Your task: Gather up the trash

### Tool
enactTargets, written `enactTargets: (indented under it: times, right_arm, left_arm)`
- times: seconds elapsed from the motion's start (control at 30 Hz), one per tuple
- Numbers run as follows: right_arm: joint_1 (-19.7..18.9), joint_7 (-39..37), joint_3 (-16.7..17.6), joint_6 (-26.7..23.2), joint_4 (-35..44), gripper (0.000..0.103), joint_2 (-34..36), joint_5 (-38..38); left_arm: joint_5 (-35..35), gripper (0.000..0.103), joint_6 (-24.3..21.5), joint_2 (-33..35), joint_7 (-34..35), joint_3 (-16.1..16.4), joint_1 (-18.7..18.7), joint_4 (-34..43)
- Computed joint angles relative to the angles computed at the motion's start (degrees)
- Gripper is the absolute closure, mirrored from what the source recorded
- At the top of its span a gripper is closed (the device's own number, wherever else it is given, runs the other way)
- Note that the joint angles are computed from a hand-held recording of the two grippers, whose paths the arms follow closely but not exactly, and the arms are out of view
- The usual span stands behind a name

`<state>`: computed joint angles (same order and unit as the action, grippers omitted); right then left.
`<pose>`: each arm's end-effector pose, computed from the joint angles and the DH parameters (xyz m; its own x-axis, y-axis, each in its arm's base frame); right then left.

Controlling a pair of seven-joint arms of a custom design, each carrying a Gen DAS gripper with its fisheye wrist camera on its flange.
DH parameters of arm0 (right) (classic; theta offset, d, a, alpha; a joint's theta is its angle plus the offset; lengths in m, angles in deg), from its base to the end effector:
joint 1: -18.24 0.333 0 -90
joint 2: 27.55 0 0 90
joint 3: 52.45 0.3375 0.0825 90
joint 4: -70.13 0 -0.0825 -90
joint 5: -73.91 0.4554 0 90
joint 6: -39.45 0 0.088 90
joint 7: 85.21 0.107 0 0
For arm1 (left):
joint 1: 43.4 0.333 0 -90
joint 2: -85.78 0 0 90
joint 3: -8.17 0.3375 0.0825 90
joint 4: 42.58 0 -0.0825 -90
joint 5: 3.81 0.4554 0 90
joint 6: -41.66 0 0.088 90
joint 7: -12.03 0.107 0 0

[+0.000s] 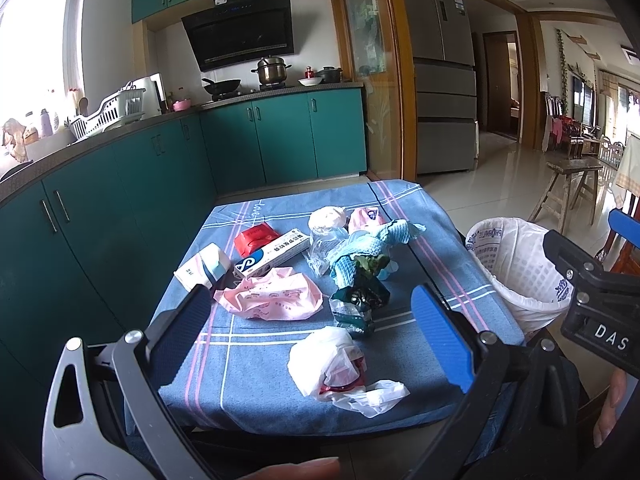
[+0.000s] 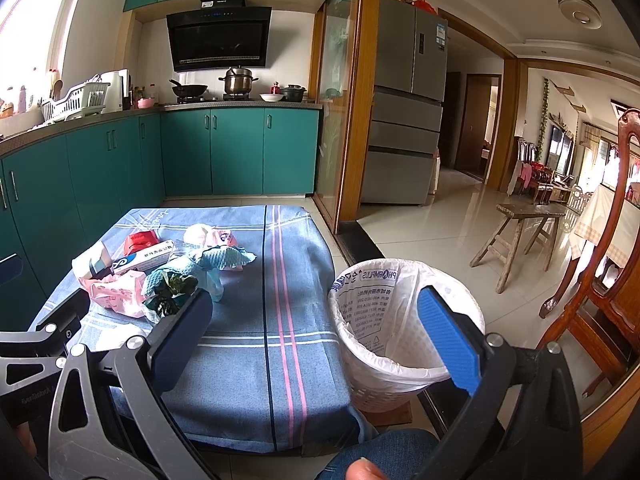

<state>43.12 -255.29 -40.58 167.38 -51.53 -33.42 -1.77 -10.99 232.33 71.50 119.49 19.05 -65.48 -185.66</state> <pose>0.5066 0.3449 0.4870 -0.3471 -0.9355 0.0662 -0.4229 0.0931 -0.9014 0.5325 -0.0879 0.4828 -0.2626 -0.9570 -0.1236 -0.4348 0.2317 -0.8702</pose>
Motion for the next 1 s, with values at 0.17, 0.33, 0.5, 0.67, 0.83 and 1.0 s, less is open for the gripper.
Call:
enactTargets:
  times: [0.17,0.33,0.5,0.67,0.83,1.0]
  right_arm:
    - [0.2,0.92,-0.01,0.03,-0.25,0.003,0.38,-0.43]
    - [0.27,0.68,-0.14,0.07,-0.15,0.003,0.43,-0.38]
    - [0.37,0.67,-0.19,1.0,-0.09,0.003,0.83,-1.07]
    - [0.01,-1.29,-0.87,2.88,0.59,0.003,1.51,-0.65]
    - [-1.49,-4.18,-2.83,12.82,0.37,0.003,3.2,1.39]
    - [-2.71,-9.55,-4.73,27.6,3.02,0.003,8.88,4.52]
  left_arm:
    - [-0.07,0.003,-0.26,0.1,0.16,0.05,-0.07,0.3]
    - [-0.34,0.003,-0.48,0.27,0.45,-0.23,0.13,0.49]
    - [-1.23,0.003,-1.07,0.66,1.48,-1.81,1.38,0.75]
    - [-2.7,0.003,-1.79,1.78,2.59,-3.67,3.13,1.62]
    - [-5.1,0.003,-3.5,4.36,3.81,0.37,1.13,3.9]
    - [-4.68,0.003,-7.47,8.57,-1.55,-6.49,13.11,7.72]
